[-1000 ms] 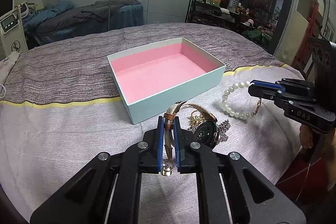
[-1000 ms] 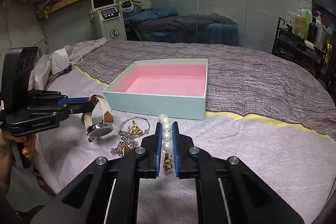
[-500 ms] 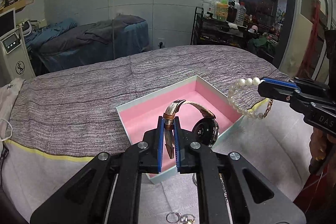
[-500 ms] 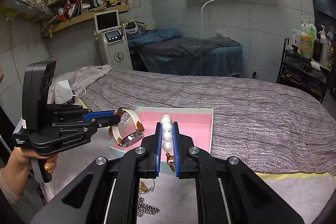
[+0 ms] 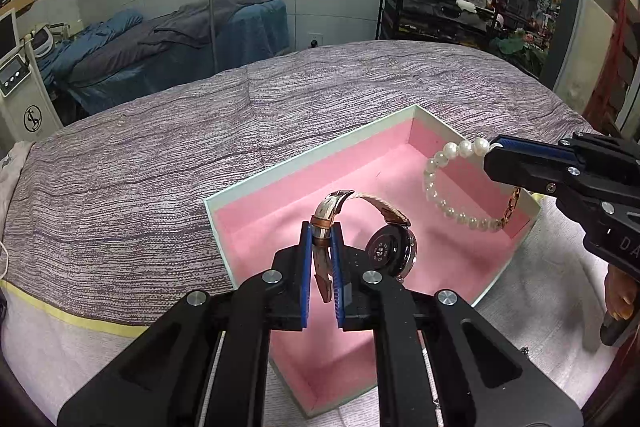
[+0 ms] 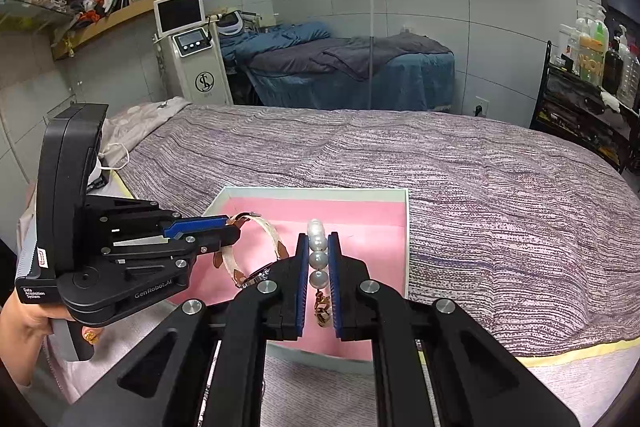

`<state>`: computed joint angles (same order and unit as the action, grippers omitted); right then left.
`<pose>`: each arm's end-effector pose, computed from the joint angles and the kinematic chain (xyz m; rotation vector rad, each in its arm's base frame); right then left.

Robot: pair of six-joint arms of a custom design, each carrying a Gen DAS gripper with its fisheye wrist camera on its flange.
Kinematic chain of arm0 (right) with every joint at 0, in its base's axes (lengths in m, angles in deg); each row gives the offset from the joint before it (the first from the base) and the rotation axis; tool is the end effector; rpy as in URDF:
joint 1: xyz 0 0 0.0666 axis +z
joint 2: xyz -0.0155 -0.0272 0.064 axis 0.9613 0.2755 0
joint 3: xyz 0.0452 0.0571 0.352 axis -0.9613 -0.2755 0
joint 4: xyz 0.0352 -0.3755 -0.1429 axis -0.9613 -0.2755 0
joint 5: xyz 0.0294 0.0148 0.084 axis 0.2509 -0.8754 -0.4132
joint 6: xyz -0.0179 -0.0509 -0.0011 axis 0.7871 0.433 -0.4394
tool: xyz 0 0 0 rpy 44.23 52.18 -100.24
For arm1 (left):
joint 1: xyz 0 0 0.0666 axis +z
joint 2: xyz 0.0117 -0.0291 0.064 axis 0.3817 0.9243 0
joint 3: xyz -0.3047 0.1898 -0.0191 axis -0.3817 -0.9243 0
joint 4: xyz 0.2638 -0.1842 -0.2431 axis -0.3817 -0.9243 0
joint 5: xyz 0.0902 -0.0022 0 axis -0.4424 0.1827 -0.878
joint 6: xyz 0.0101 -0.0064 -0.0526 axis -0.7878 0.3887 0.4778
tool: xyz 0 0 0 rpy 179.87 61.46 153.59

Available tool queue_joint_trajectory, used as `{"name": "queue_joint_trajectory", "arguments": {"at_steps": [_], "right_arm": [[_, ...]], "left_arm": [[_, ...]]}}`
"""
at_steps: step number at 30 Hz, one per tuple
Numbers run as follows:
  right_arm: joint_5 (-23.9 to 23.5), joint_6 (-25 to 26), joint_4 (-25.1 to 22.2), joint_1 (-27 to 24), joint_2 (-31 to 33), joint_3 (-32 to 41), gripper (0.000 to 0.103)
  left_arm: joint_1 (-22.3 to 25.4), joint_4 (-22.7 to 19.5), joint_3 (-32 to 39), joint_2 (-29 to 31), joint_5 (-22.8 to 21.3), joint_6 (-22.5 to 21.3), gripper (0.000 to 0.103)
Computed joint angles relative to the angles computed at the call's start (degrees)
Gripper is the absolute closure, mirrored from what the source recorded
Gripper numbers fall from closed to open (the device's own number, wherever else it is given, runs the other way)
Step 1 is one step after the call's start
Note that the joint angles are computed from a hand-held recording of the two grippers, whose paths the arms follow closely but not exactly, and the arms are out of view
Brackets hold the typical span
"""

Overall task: Organize jewelry
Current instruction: 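Lower the watch into the pink box and open the left tool while the right releases the pearls there, then withdraw both tools from the box toward the remaining jewelry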

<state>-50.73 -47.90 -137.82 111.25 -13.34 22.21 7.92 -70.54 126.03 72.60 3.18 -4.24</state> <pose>0.2998 0.2192 0.4973 -0.3517 2.1864 0.2958 0.3439 -0.0937 0.4918 0.4793 2.3225 -0.2056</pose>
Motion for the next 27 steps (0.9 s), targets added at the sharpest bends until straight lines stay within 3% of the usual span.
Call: {"name": "queue_joint_trajectory", "arguments": {"at_steps": [9,10,12,13,15,17,20,25,27], "right_arm": [[4.14,1.95,0.27,0.68,0.78,-0.74,0.093],[4.63,2.21,0.64,0.75,0.65,-1.03,0.089],[5.45,2.01,1.37,0.84,0.31,-1.54,0.071],[6.19,1.69,1.89,0.94,-0.04,-1.89,0.056],[7.98,1.42,2.73,1.29,-0.79,-2.46,0.053],[10.22,1.43,3.22,1.54,-1.53,-2.90,0.049],[13.34,1.49,4.19,1.22,-3.06,-3.72,0.034],[17.12,-0.42,2.25,0.92,-5.79,-4.46,0.015],[17.41,-0.34,1.13,0.89,-6.92,-5.09,0.013]], "left_arm": [[-0.10,1.01,0.05,1.73,-0.06,1.01,0.094],[-0.14,1.19,0.14,1.80,-0.02,0.90,0.093],[-0.52,1.72,-0.20,1.43,-0.70,0.31,0.089],[-0.63,1.94,-0.18,1.39,-0.78,0.09,0.084],[-0.88,2.37,-0.06,1.25,-1.16,0.19,0.065],[-0.91,4.46,-0.82,0.14,-1.43,0.50,0.036],[-0.49,7.97,-2.25,-2.23,0.06,1.04,0.020],[-0.82,10.37,-3.90,-5.83,-1.87,1.67,0.006],[-0.49,12.14,-6.07,-8.58,-1.96,2.63,0.006]]}}
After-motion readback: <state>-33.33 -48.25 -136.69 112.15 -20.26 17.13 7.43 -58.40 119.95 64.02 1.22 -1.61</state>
